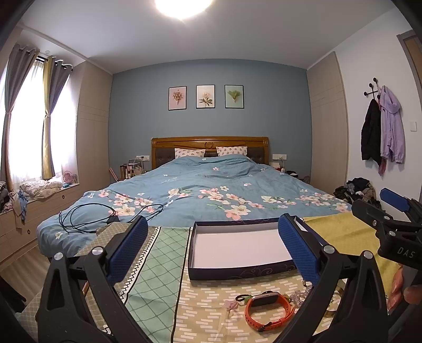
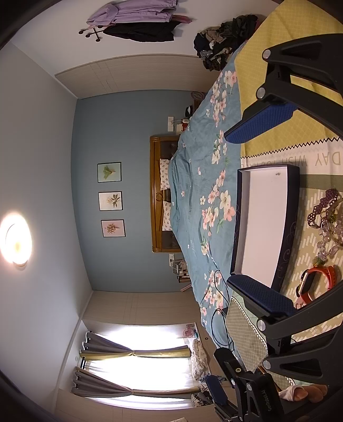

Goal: Organize jewelry

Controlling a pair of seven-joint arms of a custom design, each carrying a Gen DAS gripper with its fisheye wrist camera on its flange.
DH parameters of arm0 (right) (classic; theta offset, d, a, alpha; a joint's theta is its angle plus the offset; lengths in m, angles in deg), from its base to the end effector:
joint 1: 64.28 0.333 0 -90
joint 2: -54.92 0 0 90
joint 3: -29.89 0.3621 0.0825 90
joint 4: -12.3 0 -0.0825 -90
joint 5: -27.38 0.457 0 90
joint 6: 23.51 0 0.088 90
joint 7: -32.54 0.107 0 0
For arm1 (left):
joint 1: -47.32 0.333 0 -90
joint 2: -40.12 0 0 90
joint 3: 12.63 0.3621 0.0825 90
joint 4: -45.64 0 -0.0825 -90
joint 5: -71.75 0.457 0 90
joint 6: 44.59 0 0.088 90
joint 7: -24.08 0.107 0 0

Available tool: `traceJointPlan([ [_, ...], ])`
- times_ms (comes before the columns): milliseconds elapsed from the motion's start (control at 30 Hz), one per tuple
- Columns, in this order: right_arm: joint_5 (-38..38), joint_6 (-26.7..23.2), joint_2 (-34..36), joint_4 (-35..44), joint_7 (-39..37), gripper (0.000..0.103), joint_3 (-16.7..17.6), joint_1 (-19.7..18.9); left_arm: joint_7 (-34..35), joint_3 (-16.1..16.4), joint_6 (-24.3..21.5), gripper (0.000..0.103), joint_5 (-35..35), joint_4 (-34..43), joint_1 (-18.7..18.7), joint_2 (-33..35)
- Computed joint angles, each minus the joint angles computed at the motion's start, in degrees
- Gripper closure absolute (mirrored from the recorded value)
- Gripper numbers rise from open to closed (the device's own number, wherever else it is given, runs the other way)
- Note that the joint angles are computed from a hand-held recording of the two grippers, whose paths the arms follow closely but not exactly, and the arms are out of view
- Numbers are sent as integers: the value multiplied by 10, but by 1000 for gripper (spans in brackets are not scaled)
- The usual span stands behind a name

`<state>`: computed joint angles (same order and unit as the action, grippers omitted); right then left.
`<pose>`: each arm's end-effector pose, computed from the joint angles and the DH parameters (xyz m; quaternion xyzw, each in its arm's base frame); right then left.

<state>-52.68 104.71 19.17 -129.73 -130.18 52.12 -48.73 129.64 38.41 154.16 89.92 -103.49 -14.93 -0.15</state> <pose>0.3642 0.2728 0.5677 -0.4135 0.6335 -0.5412 0.3672 0.4628 -0.0587 0.5686 -0.3684 0.6613 -0.5644 0.3291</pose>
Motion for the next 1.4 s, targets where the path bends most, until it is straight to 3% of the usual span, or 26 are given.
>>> traceJointPlan([
  [1400, -5, 3, 7, 3, 5, 7, -4, 2, 19, -8, -9, 6, -18, -6, 2, -11],
])
